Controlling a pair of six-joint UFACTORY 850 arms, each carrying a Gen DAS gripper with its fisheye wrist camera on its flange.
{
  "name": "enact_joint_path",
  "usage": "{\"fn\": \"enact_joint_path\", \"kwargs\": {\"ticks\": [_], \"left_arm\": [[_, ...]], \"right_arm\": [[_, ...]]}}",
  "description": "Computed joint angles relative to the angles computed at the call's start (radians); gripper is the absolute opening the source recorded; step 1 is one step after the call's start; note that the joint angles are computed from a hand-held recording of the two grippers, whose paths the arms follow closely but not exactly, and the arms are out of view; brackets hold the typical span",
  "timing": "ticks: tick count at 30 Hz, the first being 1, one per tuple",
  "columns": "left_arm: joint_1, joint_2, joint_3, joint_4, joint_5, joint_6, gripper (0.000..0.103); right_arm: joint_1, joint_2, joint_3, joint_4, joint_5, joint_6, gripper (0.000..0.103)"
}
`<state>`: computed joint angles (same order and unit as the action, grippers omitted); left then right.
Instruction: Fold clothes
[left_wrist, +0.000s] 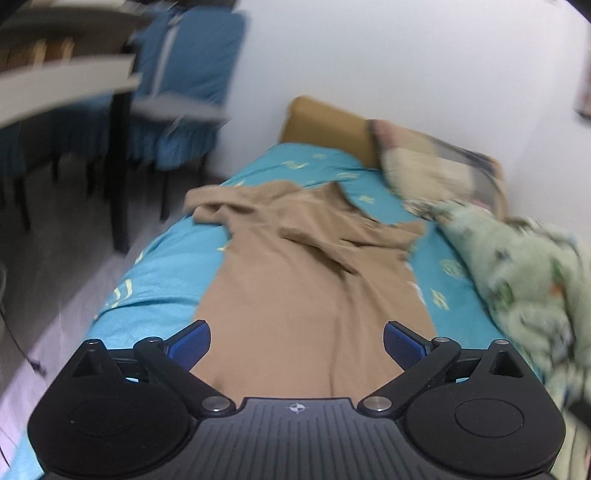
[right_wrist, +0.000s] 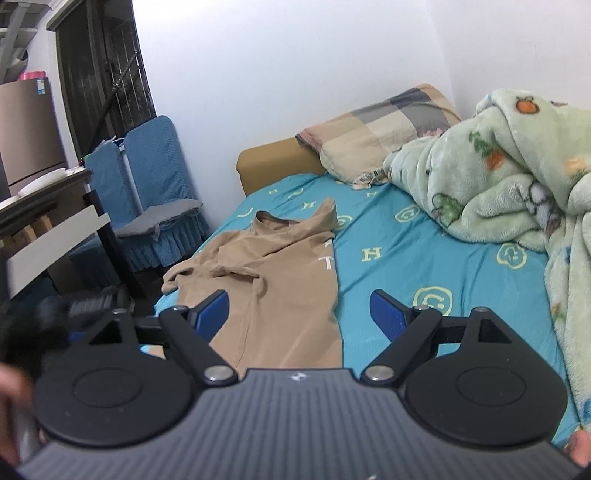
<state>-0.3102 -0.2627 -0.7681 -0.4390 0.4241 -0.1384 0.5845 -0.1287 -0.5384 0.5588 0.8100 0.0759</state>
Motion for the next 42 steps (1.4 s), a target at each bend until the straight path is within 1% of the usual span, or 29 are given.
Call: {"fn": "enact_joint_path", "kwargs": {"ticks": [1, 2, 5, 7, 11, 12, 13, 14, 15, 18, 20, 22, 24, 25, 27, 28, 29, 30, 33, 35, 39, 42], "left_arm": [[0.022, -0.031, -0.035, 0.005, -0.009, -0.019, 0.101], [0.05, -0.06, -0.07, 0.046, -0.022, -0.063, 0.101], [0.106, -0.167, -0.174, 0.099, -0.012, -0.129, 0.101], [0.144, -0.249, -0.255, 0.189, -0.021, -0.25, 0.099], [0.211, -0.415, -0.421, 0.387, -0.023, -0.552, 0.099], [0.222, -0.459, -0.468, 0.407, -0.022, -0.608, 0.099], [0.229, -0.501, -0.512, 0.394, -0.026, -0.627, 0.099], [0.233, -0.541, -0.559, 0.351, -0.033, -0.617, 0.098], [0.236, -0.573, -0.599, 0.292, -0.03, -0.572, 0.097], [0.233, -0.671, -0.737, 0.0, -0.02, -0.316, 0.098], [0.235, -0.727, -0.829, -0.164, -0.04, -0.17, 0.098], [0.232, -0.77, -0.915, -0.345, -0.075, 0.039, 0.091], [0.23, -0.806, -0.99, -0.495, -0.113, 0.248, 0.065], [0.224, -0.819, -1.014, -0.568, -0.111, 0.353, 0.058], [0.209, -0.839, -1.055, -0.685, -0.075, 0.562, 0.012], [0.199, -0.845, -1.078, -0.753, -0.054, 0.667, 0.008], [0.189, -0.849, -1.1, -0.813, -0.03, 0.76, 0.008], [0.176, -0.842, -1.103, -0.831, 0.008, 0.825, 0.007], [0.133, -0.803, -1.073, -0.762, 0.12, 0.92, 0.007], [0.101, -0.768, -1.052, -0.722, 0.166, 0.982, 0.007], [0.028, -0.748, -1.097, -0.727, 0.175, 1.217, 0.006], [-0.035, -0.762, -1.167, -0.799, 0.157, 1.37, 0.006]], "right_arm": [[-0.006, -0.01, -0.005, -0.013, -0.001, 0.016, 0.085], [-0.012, -0.02, -0.011, -0.025, -0.006, 0.035, 0.085], [-0.034, -0.055, -0.038, -0.063, -0.052, 0.117, 0.085], [-0.049, -0.082, -0.058, -0.102, -0.077, 0.192, 0.085], [-0.065, -0.162, -0.122, -0.129, -0.103, 0.245, 0.085], [-0.071, -0.186, -0.144, -0.133, -0.109, 0.248, 0.085], [-0.077, -0.209, -0.166, -0.137, -0.116, 0.251, 0.085], [-0.083, -0.232, -0.188, -0.139, -0.123, 0.254, 0.085], [-0.088, -0.255, -0.211, -0.14, -0.131, 0.253, 0.085], [-0.102, -0.315, -0.27, -0.118, -0.166, 0.229, 0.085], [-0.112, -0.346, -0.303, -0.11, -0.192, 0.229, 0.085], [-0.12, -0.361, -0.32, -0.127, -0.206, 0.262, 0.085], [-0.12, -0.37, -0.329, -0.132, -0.201, 0.276, 0.085], [-0.119, -0.37, -0.33, -0.126, -0.198, 0.266, 0.085], [-0.115, -0.371, -0.332, -0.115, -0.192, 0.246, 0.085], [-0.114, -0.37, -0.333, -0.11, -0.19, 0.237, 0.085], [-0.113, -0.366, -0.33, -0.11, -0.188, 0.234, 0.085], [-0.112, -0.362, -0.326, -0.109, -0.186, 0.232, 0.085], [-0.111, -0.341, -0.308, -0.09, -0.175, 0.231, 0.085], [-0.112, -0.325, -0.295, -0.072, -0.168, 0.227, 0.085], [-0.117, -0.295, -0.271, -0.038, -0.154, 0.22, 0.085], [-0.129, -0.272, -0.25, -0.044, -0.153, 0.245, 0.085]]}}
